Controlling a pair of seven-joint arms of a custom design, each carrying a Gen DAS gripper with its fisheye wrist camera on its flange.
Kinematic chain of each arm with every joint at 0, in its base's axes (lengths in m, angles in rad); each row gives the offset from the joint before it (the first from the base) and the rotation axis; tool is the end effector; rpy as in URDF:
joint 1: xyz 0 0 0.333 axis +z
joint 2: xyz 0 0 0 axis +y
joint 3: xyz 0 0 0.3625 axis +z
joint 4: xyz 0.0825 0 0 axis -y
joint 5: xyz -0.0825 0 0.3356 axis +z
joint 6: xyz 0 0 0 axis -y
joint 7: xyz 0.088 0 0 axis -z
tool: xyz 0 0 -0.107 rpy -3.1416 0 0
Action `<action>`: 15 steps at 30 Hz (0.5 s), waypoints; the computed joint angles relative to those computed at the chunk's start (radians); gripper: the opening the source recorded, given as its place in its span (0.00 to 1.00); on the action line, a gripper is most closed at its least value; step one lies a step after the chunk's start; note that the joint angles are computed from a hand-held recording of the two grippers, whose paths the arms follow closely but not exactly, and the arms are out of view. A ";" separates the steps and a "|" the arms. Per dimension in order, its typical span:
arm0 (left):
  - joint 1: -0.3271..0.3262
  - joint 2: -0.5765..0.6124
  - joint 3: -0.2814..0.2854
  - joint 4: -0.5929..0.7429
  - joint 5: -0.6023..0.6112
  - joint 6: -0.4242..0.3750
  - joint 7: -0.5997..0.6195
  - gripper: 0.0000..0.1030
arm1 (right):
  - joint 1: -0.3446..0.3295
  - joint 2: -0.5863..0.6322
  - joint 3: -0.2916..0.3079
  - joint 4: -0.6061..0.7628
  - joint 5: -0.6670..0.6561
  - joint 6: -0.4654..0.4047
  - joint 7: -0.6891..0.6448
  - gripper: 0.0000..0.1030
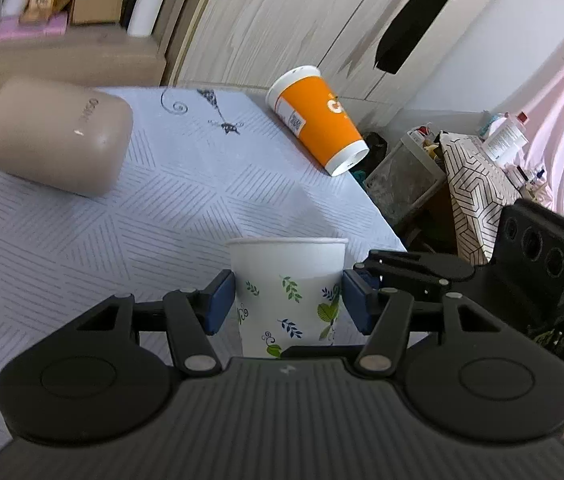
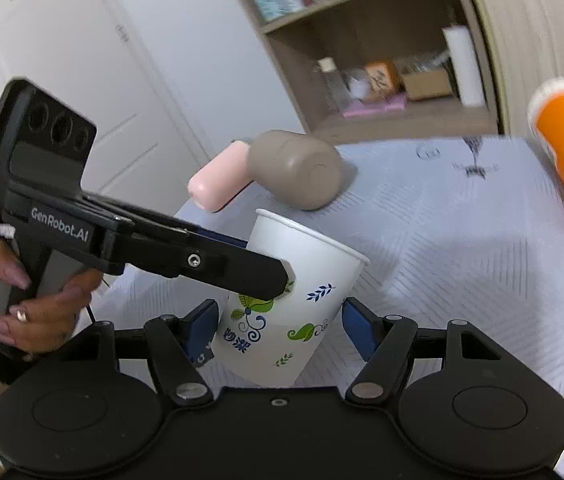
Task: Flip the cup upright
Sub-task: 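Close the right gripper on the white cup and tilt it upright, then lower the upright white cup onto the cloth with the right gripper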
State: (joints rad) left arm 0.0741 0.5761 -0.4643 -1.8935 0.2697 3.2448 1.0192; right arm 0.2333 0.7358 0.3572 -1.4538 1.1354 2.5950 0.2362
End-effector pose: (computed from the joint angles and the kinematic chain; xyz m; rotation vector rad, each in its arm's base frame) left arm 0.6347 -0.2231 0.4018 -1.9842 1.8765 -1.2303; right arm 0.6620 0.3348 0.3648 -1.9976 0.7306 0.1024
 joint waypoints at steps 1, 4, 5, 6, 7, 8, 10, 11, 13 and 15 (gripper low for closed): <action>-0.015 -0.012 0.020 -0.014 0.003 0.017 -0.002 0.56 | -0.001 -0.009 0.008 -0.015 0.009 0.020 -0.040 0.71; -0.081 -0.047 0.101 -0.056 0.017 0.063 -0.016 0.56 | 0.001 -0.029 0.027 -0.051 0.040 0.073 -0.155 0.71; -0.116 -0.058 0.142 -0.068 0.021 0.078 -0.020 0.56 | 0.004 -0.033 0.029 -0.059 0.049 0.087 -0.184 0.71; -0.152 -0.068 0.184 -0.079 0.025 0.092 -0.021 0.56 | 0.008 -0.038 0.031 -0.067 0.057 0.105 -0.215 0.71; -0.183 -0.076 0.222 -0.089 0.028 0.105 -0.022 0.56 | 0.013 -0.041 0.033 -0.071 0.065 0.124 -0.241 0.70; -0.232 -0.084 0.277 -0.098 0.025 0.119 -0.020 0.56 | 0.019 -0.044 0.037 -0.077 0.078 0.151 -0.278 0.70; -0.316 -0.097 0.371 -0.117 0.011 0.145 -0.009 0.56 | 0.025 -0.046 0.048 -0.082 0.105 0.194 -0.342 0.70; -0.365 -0.101 0.423 -0.124 -0.004 0.158 0.002 0.56 | 0.026 -0.045 0.056 -0.082 0.122 0.212 -0.378 0.69; -0.421 -0.106 0.485 -0.140 -0.032 0.183 0.025 0.55 | 0.029 -0.042 0.072 -0.077 0.163 0.251 -0.454 0.69; -0.461 -0.105 0.527 -0.148 -0.069 0.206 0.053 0.56 | 0.034 -0.034 0.087 -0.065 0.210 0.291 -0.542 0.69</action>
